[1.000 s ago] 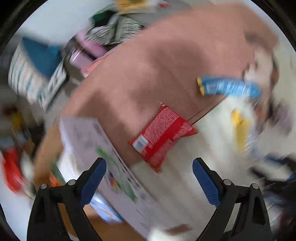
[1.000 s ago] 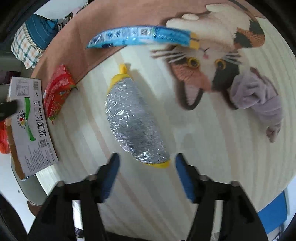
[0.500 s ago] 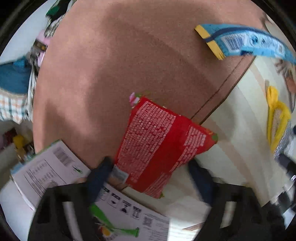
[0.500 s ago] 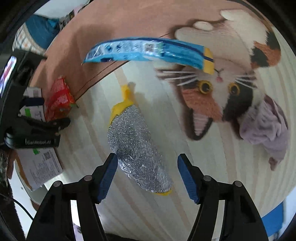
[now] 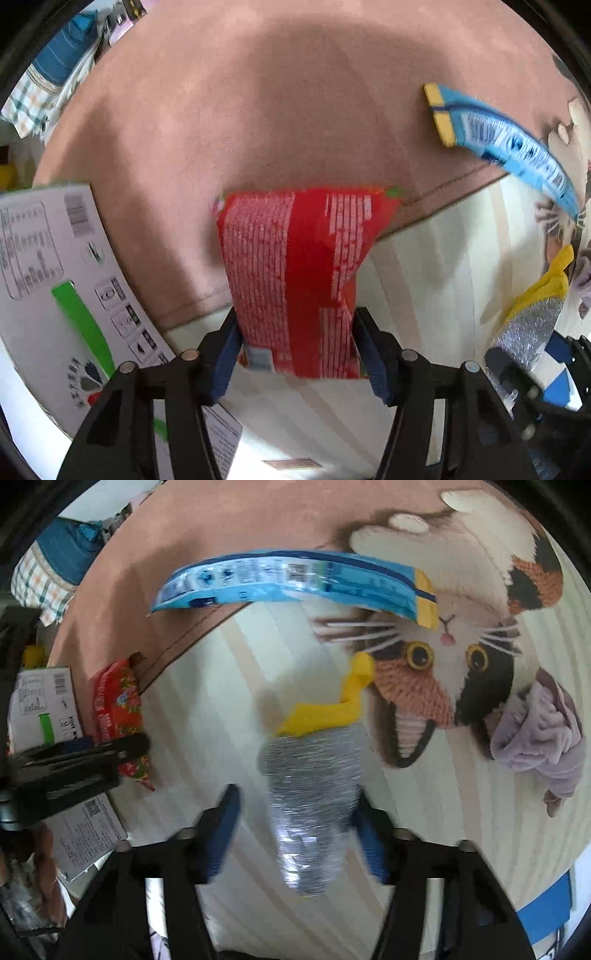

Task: Organize soft objects
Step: 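Grasp the red snack bag with the left gripper while the right grasps the glitter sponge, then lower the red bag and glitter sponge into the box and open both grippers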

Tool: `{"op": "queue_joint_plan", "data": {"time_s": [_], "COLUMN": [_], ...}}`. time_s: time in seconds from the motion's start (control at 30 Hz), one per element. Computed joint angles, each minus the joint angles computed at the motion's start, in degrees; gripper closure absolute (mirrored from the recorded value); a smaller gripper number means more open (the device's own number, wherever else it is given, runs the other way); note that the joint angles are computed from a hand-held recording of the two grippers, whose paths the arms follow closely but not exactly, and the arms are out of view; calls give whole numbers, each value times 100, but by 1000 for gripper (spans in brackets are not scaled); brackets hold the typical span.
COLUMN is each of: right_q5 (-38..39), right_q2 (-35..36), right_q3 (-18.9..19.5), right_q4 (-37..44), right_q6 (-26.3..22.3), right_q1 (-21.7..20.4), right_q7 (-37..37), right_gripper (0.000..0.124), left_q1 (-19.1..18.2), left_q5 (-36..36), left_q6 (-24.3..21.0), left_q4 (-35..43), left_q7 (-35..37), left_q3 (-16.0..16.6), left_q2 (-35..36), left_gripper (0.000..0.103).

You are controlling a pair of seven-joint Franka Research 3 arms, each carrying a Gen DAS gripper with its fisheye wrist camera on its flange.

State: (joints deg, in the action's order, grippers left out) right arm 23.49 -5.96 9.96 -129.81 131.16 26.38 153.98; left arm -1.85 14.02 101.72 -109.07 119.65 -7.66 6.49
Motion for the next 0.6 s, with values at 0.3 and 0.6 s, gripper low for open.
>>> {"op": "queue_joint_plan", "data": {"time_s": [0.3, 0.6], "right_q5": [-925, -1564], "right_q2": [906, 605], "right_q3": [28, 183], "right_q4": [1215, 2190], "right_q6": [-1123, -1207], "right_q1": [195, 383], "right_q7": [635, 1004], "right_gripper": [77, 78], "left_q1": [247, 1031], "left_q5": [-466, -2106], "left_q6": [247, -1077], "left_q4": [-254, 992], "left_q7": [165, 1179], "left_q3": [136, 833], "left_q2": [-400, -778], "left_gripper": [59, 60]}}
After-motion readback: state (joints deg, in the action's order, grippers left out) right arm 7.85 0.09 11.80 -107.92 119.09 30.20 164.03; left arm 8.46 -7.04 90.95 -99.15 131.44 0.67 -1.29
